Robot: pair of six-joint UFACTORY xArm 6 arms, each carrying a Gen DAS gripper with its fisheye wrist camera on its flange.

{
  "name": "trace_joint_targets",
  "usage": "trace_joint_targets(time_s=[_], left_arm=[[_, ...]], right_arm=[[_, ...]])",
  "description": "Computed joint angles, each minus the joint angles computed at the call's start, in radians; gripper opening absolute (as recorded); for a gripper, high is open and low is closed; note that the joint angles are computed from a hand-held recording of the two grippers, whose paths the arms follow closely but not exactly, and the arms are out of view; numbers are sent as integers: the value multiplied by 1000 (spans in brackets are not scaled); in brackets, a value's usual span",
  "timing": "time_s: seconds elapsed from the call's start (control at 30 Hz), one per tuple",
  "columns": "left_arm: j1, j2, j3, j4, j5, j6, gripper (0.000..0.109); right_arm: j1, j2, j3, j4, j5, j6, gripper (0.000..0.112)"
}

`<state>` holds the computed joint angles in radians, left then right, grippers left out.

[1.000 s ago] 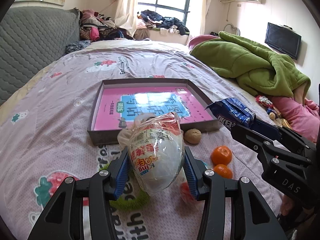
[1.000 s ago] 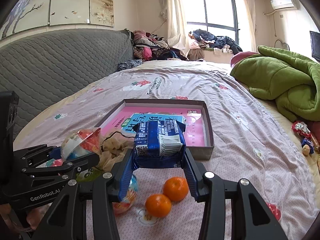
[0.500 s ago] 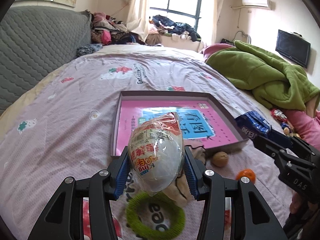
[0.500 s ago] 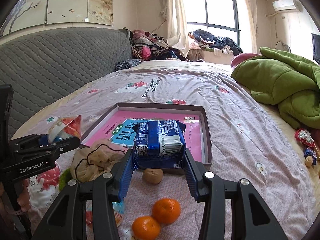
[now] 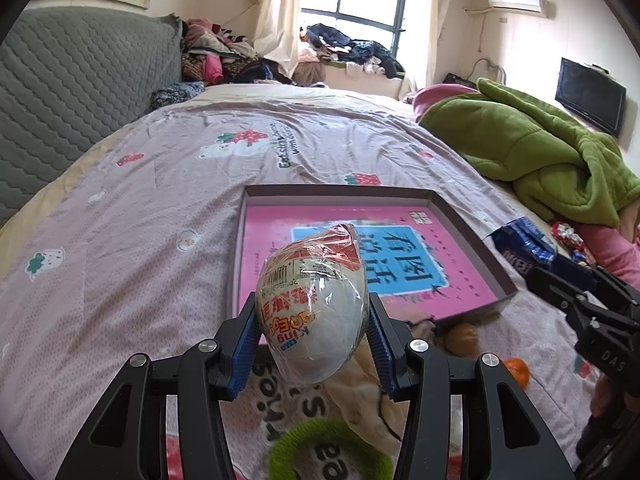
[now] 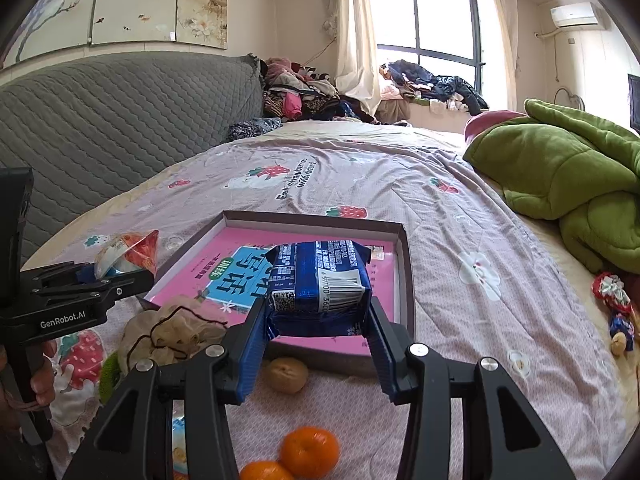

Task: Organize objects
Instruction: 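Carry white egg with left tool while right tool carries packet over grey tray, then lower and release white egg from left tool while right tool releases packet in tray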

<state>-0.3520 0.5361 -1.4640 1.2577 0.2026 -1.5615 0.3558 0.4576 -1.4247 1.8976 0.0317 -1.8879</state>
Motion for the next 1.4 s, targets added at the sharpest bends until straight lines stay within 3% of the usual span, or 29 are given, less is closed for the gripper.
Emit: trace_joint_targets(time_s=[0.23,0.37,0.9,1.4], left_arm=[[29,58,-56,-134,4,105,51],[39,93,-105,-200,5,165,51],[7,319,-387,-882,128,784,51],[0,359,-432,-979,185,880,51]], right_arm=[[-6,73,-64,-143,-10,125,48],[-14,98,-66,-294,16,285,48],[-64,195,-107,-791,103,792,48],[-81,257,-143,-1008,117,1012,48]])
